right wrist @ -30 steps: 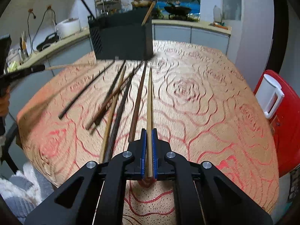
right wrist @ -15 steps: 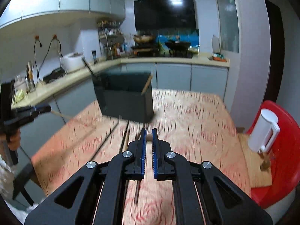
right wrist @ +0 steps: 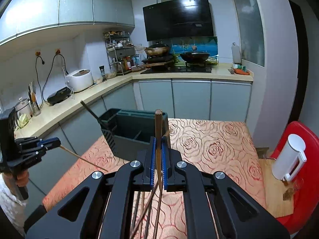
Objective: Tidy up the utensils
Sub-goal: 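Lift both chopsticks, lower them into the black caddy and open both tools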
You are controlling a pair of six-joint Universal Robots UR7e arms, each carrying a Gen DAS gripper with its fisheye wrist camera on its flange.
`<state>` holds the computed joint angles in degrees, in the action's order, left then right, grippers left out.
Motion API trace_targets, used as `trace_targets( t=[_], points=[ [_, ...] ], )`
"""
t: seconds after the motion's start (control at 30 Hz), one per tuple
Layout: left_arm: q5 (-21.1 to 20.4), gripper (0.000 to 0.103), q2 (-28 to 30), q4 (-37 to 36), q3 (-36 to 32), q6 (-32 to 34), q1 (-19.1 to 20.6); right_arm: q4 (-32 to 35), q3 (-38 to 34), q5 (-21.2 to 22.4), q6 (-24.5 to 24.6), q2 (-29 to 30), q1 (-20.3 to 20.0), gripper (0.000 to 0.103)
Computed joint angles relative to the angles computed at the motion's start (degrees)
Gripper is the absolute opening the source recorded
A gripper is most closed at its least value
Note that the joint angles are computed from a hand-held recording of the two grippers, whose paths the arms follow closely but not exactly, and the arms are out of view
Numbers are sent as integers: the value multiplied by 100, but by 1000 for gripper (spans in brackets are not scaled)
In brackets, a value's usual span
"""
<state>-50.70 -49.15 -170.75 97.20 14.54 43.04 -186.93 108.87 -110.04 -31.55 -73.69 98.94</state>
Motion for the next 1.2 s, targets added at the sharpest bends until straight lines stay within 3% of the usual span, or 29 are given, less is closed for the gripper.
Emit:
trace_targets(
  t=[0.3,0.67,0.93,1.2],
  points=[
    [-299,6,82,493,-704,229,-157,277,-606,13,-111,166,339,7],
    [-215,6,713,602,-1964,593,-312,387,-1550,-35,-151,574,602,7],
    [-226,6,1403,740,-2817,518,-128,467,-2035,-202,-143,1082,456,7],
    [-219,6,1765,910,-2992,320,111,635,-2082,-339,-99,1375,249,7]
  ],
)
